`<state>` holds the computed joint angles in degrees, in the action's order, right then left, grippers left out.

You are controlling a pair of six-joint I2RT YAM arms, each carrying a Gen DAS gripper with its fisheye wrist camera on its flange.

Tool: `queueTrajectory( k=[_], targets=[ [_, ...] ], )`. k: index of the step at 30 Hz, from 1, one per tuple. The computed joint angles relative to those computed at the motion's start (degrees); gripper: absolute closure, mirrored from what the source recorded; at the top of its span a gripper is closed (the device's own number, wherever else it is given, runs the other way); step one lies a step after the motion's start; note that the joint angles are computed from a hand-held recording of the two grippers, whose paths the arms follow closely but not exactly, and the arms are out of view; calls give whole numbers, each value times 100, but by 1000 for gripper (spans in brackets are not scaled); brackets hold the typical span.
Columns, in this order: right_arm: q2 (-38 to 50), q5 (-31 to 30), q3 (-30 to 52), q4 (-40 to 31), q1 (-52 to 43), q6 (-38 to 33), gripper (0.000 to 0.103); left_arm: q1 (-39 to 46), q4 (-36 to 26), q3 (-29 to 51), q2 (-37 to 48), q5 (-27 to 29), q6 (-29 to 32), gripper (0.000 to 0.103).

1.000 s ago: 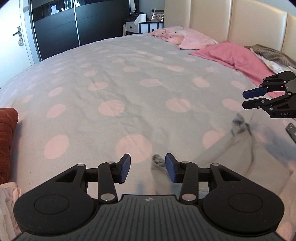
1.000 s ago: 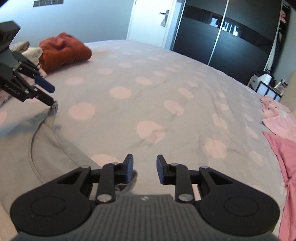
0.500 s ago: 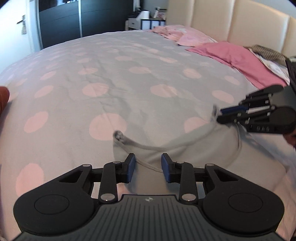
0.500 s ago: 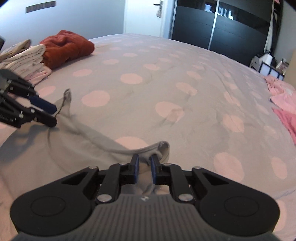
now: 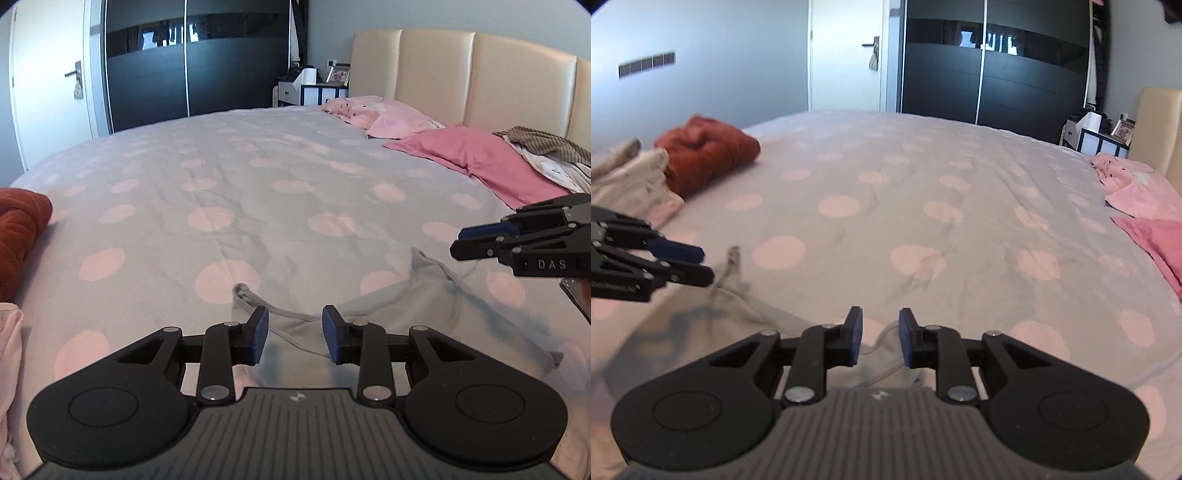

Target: Fold clothes

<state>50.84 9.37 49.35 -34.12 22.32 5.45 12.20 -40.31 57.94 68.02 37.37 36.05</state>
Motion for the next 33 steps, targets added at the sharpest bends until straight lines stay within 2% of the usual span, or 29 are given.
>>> queueTrajectory(
  k=[3, 7, 9, 11, 14, 16, 23, 28, 30, 33],
  targets=[
    [-462, 724, -121, -357, 867, 678, 78, 66, -181, -387, -617, 87, -108, 76],
    [-605, 2266, -222, -968, 2605, 2143, 78, 210, -251, -954, -1538, -2, -351, 77],
    [-578, 2971, -237, -1294, 3432, 2805, 78, 364, -500, -1089, -1786, 64, -249, 78],
    [-491, 3248, -271, -1589, 3826, 3335, 78, 436, -627, -1245, -1934, -12, -206, 79],
    [-356, 3499, -351, -2013, 4275, 4143, 78, 612, -846, -1412, -1887, -19, 34, 81],
    [-348, 3494, -464, -2229, 4357, 4429, 77, 730, -1007, -1481, -1831, -43, 228, 81],
    [-648, 3609, -1016, -2431, 4807, 4862, 78, 1036, -1159, -1774, -2022, 6, 577, 82],
    [-762, 3378, -866, -2516, 4599, 4568, 78, 1249, -1262, -1717, -2043, 298, 846, 82],
    [-727, 3675, -676, -2810, 4923, 4898, 77, 1497, -1434, -1639, -2153, 569, 1003, 82],
    [-622, 4078, -384, -3265, 5311, 5363, 77, 1503, -1389, -1485, -2261, 672, 859, 82]
  ],
)
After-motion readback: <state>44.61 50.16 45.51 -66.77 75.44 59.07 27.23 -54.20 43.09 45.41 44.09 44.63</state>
